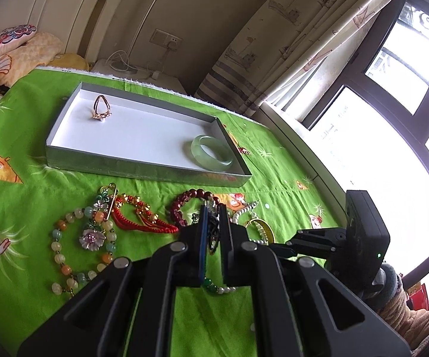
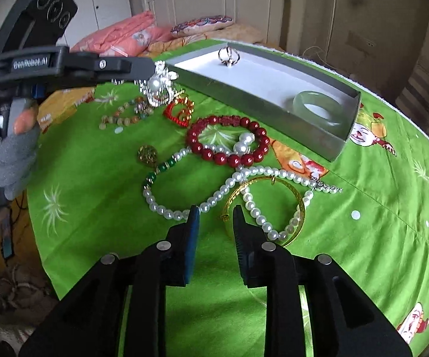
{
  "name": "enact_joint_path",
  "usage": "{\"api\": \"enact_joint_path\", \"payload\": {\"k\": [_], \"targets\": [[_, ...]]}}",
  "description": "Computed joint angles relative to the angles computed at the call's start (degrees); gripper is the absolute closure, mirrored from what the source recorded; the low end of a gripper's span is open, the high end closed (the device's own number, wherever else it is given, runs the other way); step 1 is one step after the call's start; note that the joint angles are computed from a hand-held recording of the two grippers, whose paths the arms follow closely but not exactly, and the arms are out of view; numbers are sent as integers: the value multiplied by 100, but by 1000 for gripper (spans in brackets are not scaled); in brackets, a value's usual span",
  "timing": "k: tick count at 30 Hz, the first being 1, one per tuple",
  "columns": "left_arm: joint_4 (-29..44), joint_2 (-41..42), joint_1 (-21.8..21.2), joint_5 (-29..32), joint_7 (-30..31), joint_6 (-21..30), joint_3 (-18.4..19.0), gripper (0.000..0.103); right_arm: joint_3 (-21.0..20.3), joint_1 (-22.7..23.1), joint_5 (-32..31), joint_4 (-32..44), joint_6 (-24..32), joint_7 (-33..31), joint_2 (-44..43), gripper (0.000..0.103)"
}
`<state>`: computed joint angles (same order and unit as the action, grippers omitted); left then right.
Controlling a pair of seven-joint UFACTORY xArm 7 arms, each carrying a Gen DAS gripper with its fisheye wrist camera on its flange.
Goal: Organize jewelry
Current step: 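Grasp the silver flower brooch with the left tool while the right tool grasps the gold bangle, then lower the gold bangle into the tray while the left tool carries the silver brooch there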
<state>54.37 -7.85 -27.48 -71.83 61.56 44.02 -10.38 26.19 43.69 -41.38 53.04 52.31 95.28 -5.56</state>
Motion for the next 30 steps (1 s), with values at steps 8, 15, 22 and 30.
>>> {"api": "enact_joint_path", "payload": {"k": [8, 15, 22, 30], "targets": [[288, 214, 62, 32, -144, 255, 18, 96, 88, -143, -500, -621, -464, 881, -628, 95], [1259, 924, 184, 271, -656, 492, -124, 96, 329, -937, -1250, -1603, -1739, 2393, -2137, 95], [2537, 1965, 371, 323, -1419, 577, -394, 96, 180, -1607, -918, -1202, -1734, 1252, -2112, 95], [3286, 2859, 373, 1397, -2454, -133, -683, 96, -123, -2176, -613, 6, -1560, -382, -545, 95]]}}
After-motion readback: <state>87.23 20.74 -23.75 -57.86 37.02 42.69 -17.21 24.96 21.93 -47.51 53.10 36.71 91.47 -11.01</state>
